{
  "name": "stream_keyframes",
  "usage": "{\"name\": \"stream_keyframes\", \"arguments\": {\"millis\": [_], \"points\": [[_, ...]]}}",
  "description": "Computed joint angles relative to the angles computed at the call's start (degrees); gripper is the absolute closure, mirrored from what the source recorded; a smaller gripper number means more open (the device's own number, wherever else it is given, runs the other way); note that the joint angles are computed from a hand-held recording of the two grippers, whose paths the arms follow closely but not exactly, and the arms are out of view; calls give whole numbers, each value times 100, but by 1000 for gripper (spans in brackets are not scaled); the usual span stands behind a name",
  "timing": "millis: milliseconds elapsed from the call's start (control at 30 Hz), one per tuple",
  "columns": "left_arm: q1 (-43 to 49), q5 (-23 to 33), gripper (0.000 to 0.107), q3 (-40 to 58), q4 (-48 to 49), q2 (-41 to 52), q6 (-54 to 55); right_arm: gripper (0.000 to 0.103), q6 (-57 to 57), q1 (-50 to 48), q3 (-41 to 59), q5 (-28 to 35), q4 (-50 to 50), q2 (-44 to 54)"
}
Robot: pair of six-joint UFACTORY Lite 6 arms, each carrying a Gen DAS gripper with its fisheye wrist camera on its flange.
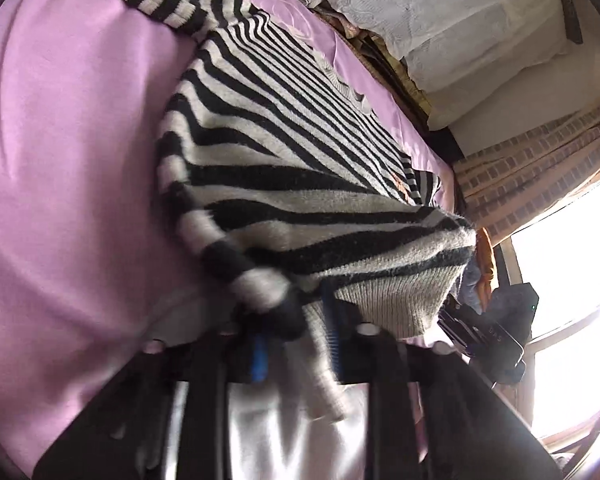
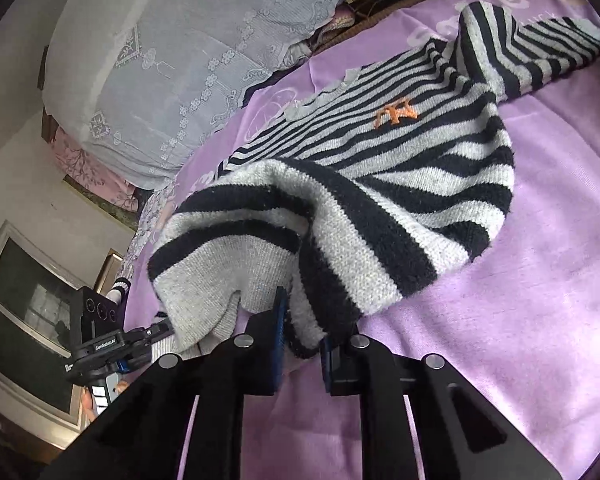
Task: Fold small clothes
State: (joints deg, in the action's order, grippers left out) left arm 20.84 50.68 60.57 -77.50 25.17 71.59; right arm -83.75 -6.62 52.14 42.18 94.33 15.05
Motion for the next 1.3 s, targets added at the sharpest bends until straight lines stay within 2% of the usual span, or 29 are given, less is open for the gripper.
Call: {"name": "stream_keyframes", "arguments": {"millis": [100, 133, 200, 267, 333, 367, 433, 467, 500, 567, 600, 667, 700, 767, 800, 867, 933, 1000, 1100, 1200, 1300], "points": [[536, 336, 98, 47, 552, -345, -55, 89, 1028, -266, 56, -17, -1367, -682], [713, 432, 98, 21, 720, -517, -99, 89, 1422, -407, 8, 151, -1966, -956], [912, 504, 99, 76, 1129, -707, -276, 88, 2217, -763, 433, 457, -3165, -914], [798, 298, 98, 238, 1832, -678, -695, 86, 2920, -643, 501, 188, -4270, -771], [475, -307, 98, 241, 2535, -632, -1192, 86, 3688, -371, 272, -411, -5051, -608], [358, -542, 96, 161, 2751, -703, -1274, 83, 3833, -334, 350, -402, -5083, -564], [287, -709, 95, 27, 2858, -1082, -1210, 59, 4156, -239, 222, -646, -5092, -1001], [250, -833, 91, -88, 2790, -1363, -1067, 53, 4326, -179, 272, -903, -5215, -1319], [174, -1004, 83, -224, 2851, -1842, -1058, 46, 4293, -149, 273, -1060, -5139, -1503], [-39, -1308, 30, -270, 2757, -2269, -933, 42, 3811, -31, 641, -1264, -4510, -1350], [-199, -1389, 24, -219, 2522, -2367, -783, 33, 3371, -34, 787, -1238, -4082, -1222], [-546, -1309, 20, 117, 2191, -2112, -678, 20, 2349, -146, 983, -1183, -3095, -823], [-714, -1239, 20, 277, 2021, -1883, -633, 17, 2024, -94, 1128, -1140, -2754, -546], [-1221, -1266, 8, 929, 2306, -1022, -1208, 12, 1790, -217, 1473, -673, -2759, 132], [-1545, -1497, 8, 1291, 2734, -422, -1808, 10, 1819, -350, 1687, -589, -2916, 656], [-2037, -2351, 9, 1406, 3525, 276, -2882, 7, 1588, -243, 1887, -803, -2690, 1362], [-2420, -2768, 9, 1285, 4721, 21, -3432, 7, 1240, -255, 1759, -816, -2712, 1117], [-2668, -2706, 9, 1423, 5664, -212, -4205, 7, 978, -527, 1780, -675, -2275, 805], [-2789, -2426, 9, 2132, 5731, -202, -4398, 6, 1094, -940, 2398, -1082, -1554, 930], [-2984, -2419, 9, 3102, 6413, 188, -5266, 6, 2780, -1170, 3909, -1696, -2123, 2072], [-3117, -2067, 9, 4819, 7496, 1259, -6653, 6, 4572, -1388, 5330, -1800, -3165, 3189]]}}
